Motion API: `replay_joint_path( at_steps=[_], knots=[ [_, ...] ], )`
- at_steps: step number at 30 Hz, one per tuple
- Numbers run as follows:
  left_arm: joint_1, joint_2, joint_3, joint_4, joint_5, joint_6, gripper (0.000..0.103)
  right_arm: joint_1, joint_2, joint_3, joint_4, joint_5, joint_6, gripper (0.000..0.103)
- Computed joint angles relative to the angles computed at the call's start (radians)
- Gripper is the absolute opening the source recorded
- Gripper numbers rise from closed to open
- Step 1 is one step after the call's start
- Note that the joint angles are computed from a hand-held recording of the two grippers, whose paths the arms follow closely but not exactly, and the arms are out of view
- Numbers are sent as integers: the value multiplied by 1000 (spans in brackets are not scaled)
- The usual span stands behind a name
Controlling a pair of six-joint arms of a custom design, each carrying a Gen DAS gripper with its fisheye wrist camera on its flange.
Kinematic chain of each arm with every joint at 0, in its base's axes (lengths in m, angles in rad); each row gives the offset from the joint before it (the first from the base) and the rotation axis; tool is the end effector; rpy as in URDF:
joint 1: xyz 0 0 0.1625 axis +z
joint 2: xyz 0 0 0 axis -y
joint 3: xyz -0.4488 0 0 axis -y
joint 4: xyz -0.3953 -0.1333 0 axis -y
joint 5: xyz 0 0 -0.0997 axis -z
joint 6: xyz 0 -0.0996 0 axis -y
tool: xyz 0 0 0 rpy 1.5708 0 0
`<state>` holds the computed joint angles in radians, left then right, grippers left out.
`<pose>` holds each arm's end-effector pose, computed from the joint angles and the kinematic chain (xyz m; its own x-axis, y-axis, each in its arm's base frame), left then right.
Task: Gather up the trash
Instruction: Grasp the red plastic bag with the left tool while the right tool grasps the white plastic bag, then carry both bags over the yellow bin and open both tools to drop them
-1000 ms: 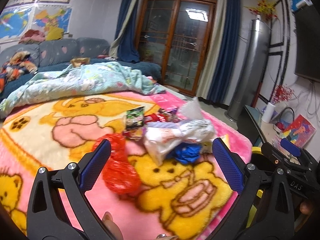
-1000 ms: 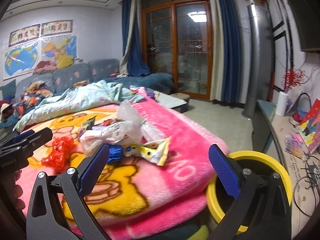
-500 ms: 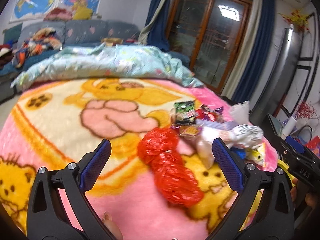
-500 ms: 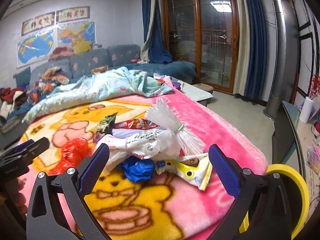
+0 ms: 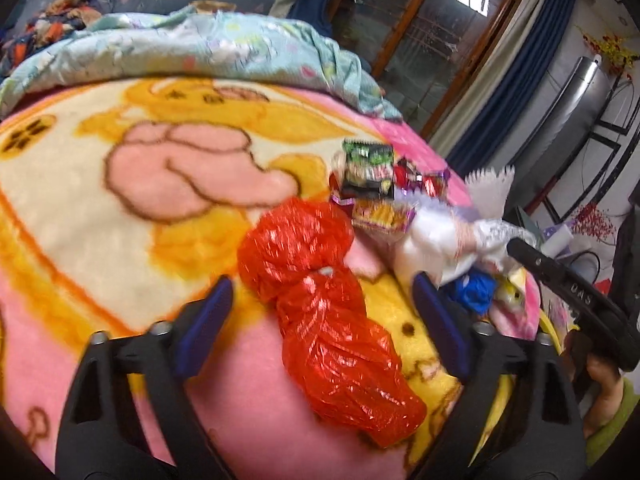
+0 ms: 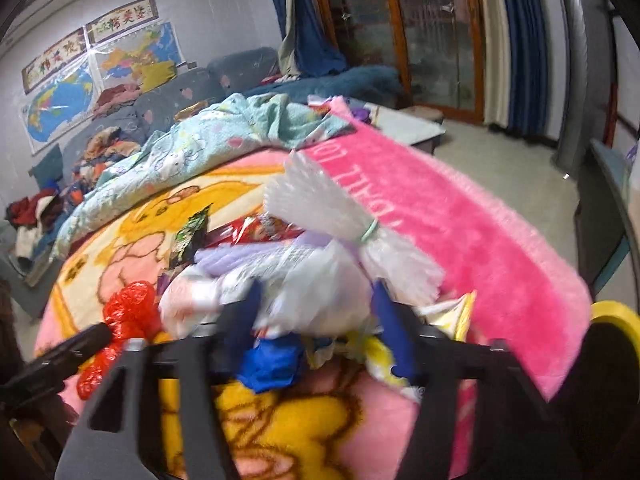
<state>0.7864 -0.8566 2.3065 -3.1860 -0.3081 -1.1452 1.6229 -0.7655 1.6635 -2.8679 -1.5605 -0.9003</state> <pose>-0.1528 -0.4762 0.0958 -0.7690 -0.5933 -0.2382 -0.0087 0.3823 -0.9240 0.1706 -0.6926 0.1113 -0.5828 -0.7558 0.2986 -0.8121 0.5278 -0.2489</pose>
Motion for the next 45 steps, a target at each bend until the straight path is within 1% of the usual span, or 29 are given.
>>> replay_joint_path(
  at_steps=[1, 2, 4, 6, 7, 9, 12, 14, 17, 20, 24, 27, 30, 37, 41, 45],
  knots=[
    [2, 0, 0, 8, -9, -7, 66, -2, -4, 5, 1, 9, -2, 35],
    [4, -1, 2, 6, -21, -11, 62, -3, -9, 12, 1, 17, -6, 32],
    [8, -5, 5, 12, -39, -22, 47, -8, -23, 29, -1, 37, -13, 27],
    [7, -9, 10, 20, -44, -35, 37, -12, -38, 47, -6, 62, -23, 23],
    [5, -9, 16, 6, -46, -27, 34, -12, -42, 54, -13, 69, -28, 22],
    [-9, -15, 25, 22, -37, -38, 32, -15, -54, 74, -35, 85, -44, 18],
    [-24, -19, 27, 33, -18, -41, 30, -17, -71, 97, -66, 102, -52, 17],
    [-42, -26, 33, 44, 0, -47, 30, -18, -81, 101, -66, 115, -50, 17],
    [-63, -28, 25, 36, 25, -11, 30, -21, -98, 108, -79, 138, -43, 16],
    [-84, -17, 11, 0, 46, 51, 30, -23, -107, 113, -106, 155, -43, 16],
    [-96, 17, -27, -81, 52, 175, 30, -28, -122, 116, -130, 171, -38, 16],
    [-97, 48, -64, -154, 41, 279, 30, -34, -132, 111, -134, 174, -27, 16],
    [-91, 71, -95, -202, 26, 357, 30, -42, -141, 103, -136, 172, -13, 16],
    [-78, 133, -199, -315, -30, 574, 30, -64, -167, 92, -145, 165, 6, 16],
    [-64, 164, -263, -340, -72, 673, 30, -78, -175, 77, -155, 159, 18, 16],
    [-56, 189, -311, -340, -108, 728, 30, -90, -184, 63, -169, 157, 35, 16]
  ],
)
